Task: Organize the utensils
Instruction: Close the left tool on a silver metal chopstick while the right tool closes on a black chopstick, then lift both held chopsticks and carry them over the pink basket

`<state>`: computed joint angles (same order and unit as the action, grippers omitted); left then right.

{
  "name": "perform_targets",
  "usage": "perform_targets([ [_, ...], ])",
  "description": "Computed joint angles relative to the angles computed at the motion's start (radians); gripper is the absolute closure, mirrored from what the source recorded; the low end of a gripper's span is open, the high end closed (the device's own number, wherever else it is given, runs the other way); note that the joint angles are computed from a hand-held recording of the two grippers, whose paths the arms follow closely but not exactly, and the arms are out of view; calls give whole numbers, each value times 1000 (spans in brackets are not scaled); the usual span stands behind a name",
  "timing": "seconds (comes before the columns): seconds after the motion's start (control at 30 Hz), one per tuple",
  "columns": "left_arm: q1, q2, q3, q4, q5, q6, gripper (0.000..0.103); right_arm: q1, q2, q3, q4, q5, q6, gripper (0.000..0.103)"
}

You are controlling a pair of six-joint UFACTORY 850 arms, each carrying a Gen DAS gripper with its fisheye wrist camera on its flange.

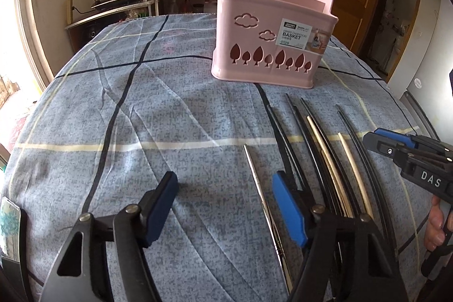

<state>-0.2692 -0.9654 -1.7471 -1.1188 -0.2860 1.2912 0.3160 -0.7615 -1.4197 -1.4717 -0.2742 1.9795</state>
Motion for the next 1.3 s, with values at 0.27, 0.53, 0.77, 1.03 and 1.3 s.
perform_targets([
  [0.27,-11,-7,-14,98,25,-85,36,-9,-33,-43,136,-11,-139,80],
  [0.53,-30,-19,-39,226,47,-172,55,-14,-76,-130,424,-62,-451,81],
  [0.77,-45,-26,-55,308,47,-229,79,-29,-108,-195,578,-82,-614,84],
  [1.03,-50,-42,-92,429,30,-344,95,-51,-111,-206,685,-38,-720,96],
  [1.3,-20,-43,-120,285,-87,-236,99,-49,-42,-121,490,35,-517,97],
])
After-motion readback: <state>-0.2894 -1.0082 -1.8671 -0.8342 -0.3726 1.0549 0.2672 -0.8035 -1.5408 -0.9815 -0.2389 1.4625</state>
